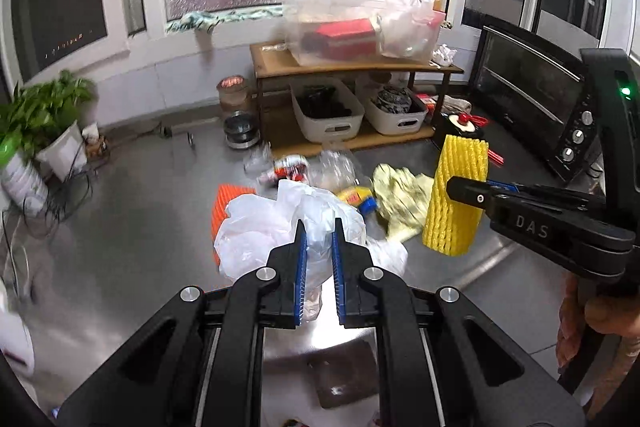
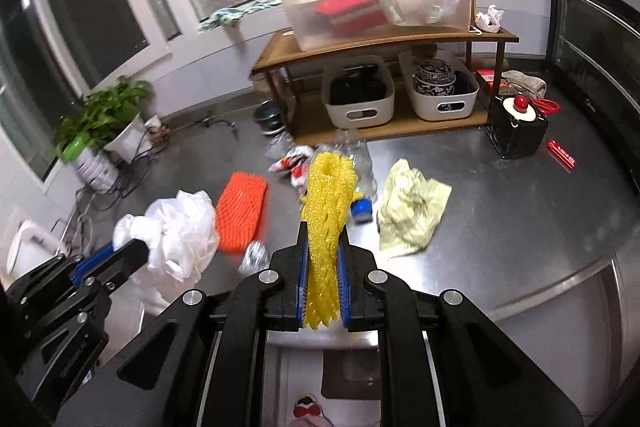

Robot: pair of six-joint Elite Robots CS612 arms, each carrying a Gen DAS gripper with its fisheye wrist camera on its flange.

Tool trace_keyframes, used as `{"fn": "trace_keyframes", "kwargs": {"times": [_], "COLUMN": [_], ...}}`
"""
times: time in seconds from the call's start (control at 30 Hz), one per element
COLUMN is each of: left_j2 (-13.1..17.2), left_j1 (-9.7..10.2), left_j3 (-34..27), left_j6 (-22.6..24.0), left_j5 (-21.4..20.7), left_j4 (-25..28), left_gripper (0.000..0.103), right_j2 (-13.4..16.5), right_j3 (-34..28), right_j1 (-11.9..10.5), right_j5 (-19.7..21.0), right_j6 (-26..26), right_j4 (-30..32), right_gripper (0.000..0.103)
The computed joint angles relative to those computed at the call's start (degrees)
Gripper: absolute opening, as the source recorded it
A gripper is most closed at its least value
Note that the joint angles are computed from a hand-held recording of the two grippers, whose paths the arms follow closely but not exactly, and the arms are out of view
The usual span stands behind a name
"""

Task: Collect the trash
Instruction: 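Carry the tissue and yellow net down over the floor trash bin with both tools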

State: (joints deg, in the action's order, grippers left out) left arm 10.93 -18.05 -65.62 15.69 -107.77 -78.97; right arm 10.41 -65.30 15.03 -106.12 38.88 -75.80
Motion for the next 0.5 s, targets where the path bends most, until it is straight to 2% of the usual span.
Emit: {"fn": "trace_keyframes", "kwargs": {"times": [0.23, 0.5], "left_j2": [3.86, 9.19], "left_j1": [0.45, 0.87], "left_j3": [-8.63, -15.19], "left_j6": [-0.80, -1.42], "left_j5": [0.74, -0.61], "left_j4": [10.32, 20.86], "left_gripper": [0.010, 0.010], "right_j2": [3.07, 9.47], "right_j3": [-6.43, -13.52], "right_j1": [1.86, 2.15], "right_j5": [1.87, 9.38], "right_j6": [-2.02, -0.68], "right_j4": [6.01, 13.55], "right_gripper": [0.014, 0.014]}}
